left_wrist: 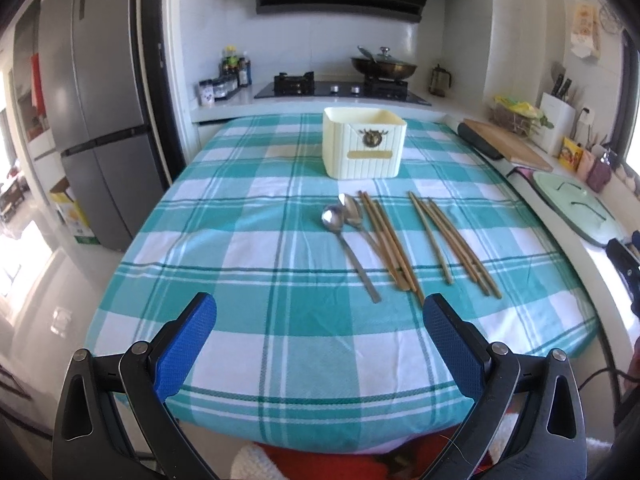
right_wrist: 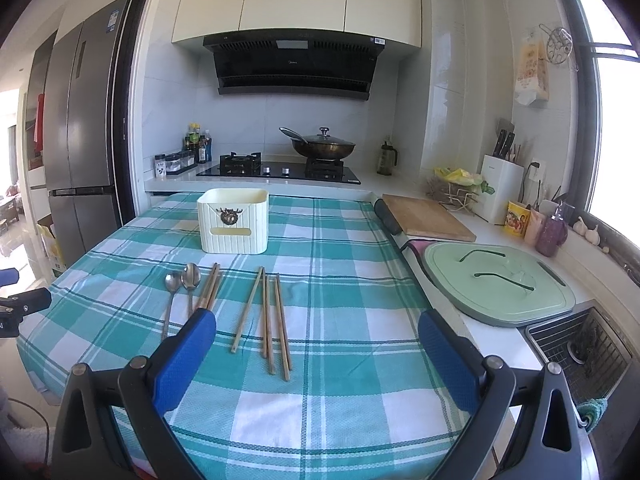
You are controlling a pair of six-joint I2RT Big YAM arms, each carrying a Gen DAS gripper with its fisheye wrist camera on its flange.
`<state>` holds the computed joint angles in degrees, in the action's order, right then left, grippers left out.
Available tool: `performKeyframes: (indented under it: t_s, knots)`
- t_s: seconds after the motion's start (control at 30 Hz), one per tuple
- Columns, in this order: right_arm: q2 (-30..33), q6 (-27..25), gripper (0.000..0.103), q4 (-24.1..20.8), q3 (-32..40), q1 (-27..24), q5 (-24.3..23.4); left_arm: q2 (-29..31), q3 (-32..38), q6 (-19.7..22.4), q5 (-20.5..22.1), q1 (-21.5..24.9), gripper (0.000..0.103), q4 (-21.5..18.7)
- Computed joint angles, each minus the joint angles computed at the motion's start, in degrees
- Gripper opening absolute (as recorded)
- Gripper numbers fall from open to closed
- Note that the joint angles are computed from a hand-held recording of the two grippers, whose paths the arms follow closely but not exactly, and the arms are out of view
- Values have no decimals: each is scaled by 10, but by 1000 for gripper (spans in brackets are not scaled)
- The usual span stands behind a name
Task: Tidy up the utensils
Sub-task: 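Lower the left tool toward the spoons while the right tool approaches the chopsticks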
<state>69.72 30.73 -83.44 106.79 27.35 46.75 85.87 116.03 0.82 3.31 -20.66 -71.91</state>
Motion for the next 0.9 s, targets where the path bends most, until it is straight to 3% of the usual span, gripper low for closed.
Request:
performKeyframes:
  t_s: [0.2, 0.3, 0.53, 0.73, 0.9]
  knots:
    - [-5, -31, 103, 35, -46, -78, -73, 83, 70, -13, -6, -7, 103, -38]
    - [0, -61, 103, 51, -70, -128, -133, 134, 115, -17, -14, -14, 103, -61]
    - [73, -160, 103, 66, -74, -221, -273, 247, 230, -29, -44, -26, 103, -113]
    - [137, -206, 103, 70, -52, -245, -308, 326, 332, -34, -67, -32, 103, -162]
    - [173, -206, 103, 67, -41, -266, -341, 376, 403, -31, -82, -38, 103, -193]
